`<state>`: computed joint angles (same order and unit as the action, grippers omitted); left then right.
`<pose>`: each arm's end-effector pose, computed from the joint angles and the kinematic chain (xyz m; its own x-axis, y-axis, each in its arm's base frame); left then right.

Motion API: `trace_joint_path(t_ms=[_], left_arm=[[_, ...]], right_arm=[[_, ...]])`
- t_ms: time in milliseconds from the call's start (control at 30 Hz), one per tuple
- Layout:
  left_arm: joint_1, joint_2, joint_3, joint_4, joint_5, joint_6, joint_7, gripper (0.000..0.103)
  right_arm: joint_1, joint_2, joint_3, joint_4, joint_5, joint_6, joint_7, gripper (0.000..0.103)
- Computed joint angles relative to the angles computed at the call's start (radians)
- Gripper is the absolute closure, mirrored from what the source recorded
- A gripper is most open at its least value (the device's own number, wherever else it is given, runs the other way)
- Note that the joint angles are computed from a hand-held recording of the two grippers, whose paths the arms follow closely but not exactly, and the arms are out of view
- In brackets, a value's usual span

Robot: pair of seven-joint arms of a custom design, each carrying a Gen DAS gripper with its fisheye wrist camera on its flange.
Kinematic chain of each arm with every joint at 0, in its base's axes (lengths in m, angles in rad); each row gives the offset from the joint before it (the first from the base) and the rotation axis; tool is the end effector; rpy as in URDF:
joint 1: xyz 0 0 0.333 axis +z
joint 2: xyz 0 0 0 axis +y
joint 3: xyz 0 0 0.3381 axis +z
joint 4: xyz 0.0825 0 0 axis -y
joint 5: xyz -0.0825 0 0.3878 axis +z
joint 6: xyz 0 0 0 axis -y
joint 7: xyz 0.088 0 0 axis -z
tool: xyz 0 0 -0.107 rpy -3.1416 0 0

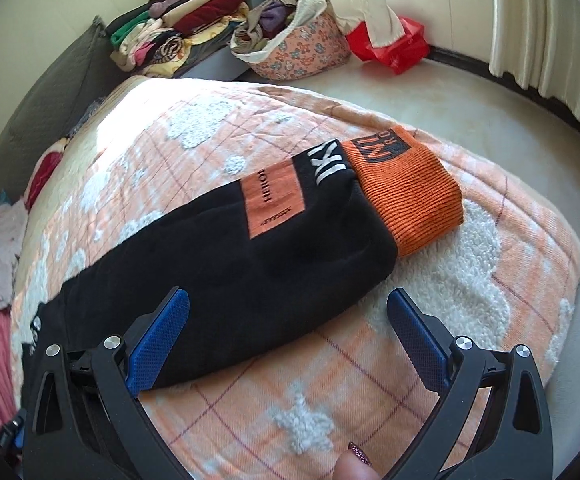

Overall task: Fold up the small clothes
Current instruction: 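Move the right tool toward the black sock with orange top, then grasp the black-and-orange sock with the right tool and lift it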

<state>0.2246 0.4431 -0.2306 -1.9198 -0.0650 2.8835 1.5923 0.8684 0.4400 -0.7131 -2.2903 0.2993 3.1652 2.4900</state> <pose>0.6798 0.0153 0.3424 0.0427 -0.9902 0.1330 -0.8602 -0.1041 -0.4992 0.5752 0.0769 0.2857 -0.6992 -0.6183 -0.3589 -0.4608 0.7736 -0.4350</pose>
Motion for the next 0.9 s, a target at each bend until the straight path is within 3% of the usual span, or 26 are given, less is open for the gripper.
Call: trace_joint_path(t_ms=[133,300,367,433,567,733,833,900], left_arm=[[-0.02,0.009,0.018,0.016,0.024,0.001,-0.021,0.009],[-0.017,0.001,0.007,0.004,0.028,0.006,-0.023,0.009],[-0.01,-0.006,-0.005,-0.007,0.022,0.01,-0.011,0.009],[-0.012,-0.01,-0.004,-0.012,0.022,0.009,-0.01,0.009],[-0.022,-0.021,0.007,-0.024,0.029,0.014,-0.018,0.009],[0.008,-0.041,-0.023,-0.045,-0.001,0.033,0.021,0.009],[0.022,-0.054,-0.031,-0.059,-0.019,0.041,0.04,0.009],[0.033,-0.06,-0.04,-0.065,-0.037,0.045,0.054,0.009]], right_arm=[[-0.145,-0.006,0.13,-0.007,0.063,0.088,-0.025,0.004],[-0.264,0.009,0.237,0.011,0.104,0.162,-0.086,0.006],[-0.231,0.019,0.205,0.018,0.131,0.156,-0.117,0.024],[-0.248,0.016,0.224,0.019,0.148,0.164,-0.142,0.045],[-0.465,-0.028,0.449,-0.006,0.092,0.26,-0.168,0.08],[-0.468,-0.066,0.497,-0.002,0.11,0.3,-0.283,0.087],[-0.403,-0.082,0.469,0.022,0.174,0.289,-0.371,0.087],[-0.396,-0.092,0.478,0.031,0.196,0.29,-0.411,0.089]])
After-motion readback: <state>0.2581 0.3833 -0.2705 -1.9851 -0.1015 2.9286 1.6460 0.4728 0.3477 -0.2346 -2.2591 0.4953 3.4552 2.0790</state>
